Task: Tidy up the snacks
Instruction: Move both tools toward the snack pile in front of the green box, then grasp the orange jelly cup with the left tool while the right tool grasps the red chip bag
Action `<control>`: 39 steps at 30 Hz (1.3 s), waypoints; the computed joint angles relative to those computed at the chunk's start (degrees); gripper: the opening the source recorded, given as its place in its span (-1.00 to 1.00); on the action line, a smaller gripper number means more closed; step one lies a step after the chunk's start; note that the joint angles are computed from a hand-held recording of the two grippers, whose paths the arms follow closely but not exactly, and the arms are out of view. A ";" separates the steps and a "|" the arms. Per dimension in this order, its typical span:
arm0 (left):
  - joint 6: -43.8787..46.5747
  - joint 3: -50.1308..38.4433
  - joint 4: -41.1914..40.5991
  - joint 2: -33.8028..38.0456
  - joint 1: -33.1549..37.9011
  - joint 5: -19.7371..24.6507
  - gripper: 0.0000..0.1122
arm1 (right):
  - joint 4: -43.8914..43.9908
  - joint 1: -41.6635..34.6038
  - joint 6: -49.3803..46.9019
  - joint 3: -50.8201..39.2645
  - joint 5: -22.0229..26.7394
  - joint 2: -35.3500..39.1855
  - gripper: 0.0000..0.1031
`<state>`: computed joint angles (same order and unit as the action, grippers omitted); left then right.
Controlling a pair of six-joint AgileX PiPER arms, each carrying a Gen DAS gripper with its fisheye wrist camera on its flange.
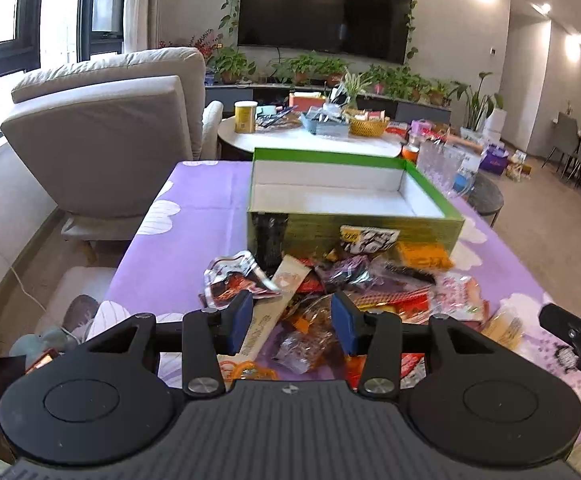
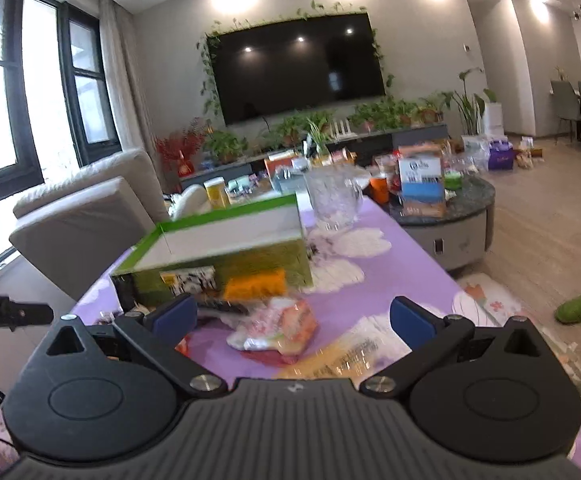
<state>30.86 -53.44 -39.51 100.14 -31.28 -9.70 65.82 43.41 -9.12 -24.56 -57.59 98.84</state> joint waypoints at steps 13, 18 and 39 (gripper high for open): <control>-3.69 0.28 3.12 0.91 5.82 1.59 -0.28 | -0.27 1.75 -0.49 -1.16 1.07 2.15 0.13; -10.52 1.38 9.95 0.81 6.25 2.17 -0.28 | 0.06 2.03 -1.21 -1.52 1.55 2.00 0.13; 18.28 1.54 -16.84 3.58 2.50 2.53 -0.28 | -1.65 3.03 0.47 -1.48 0.89 3.16 0.13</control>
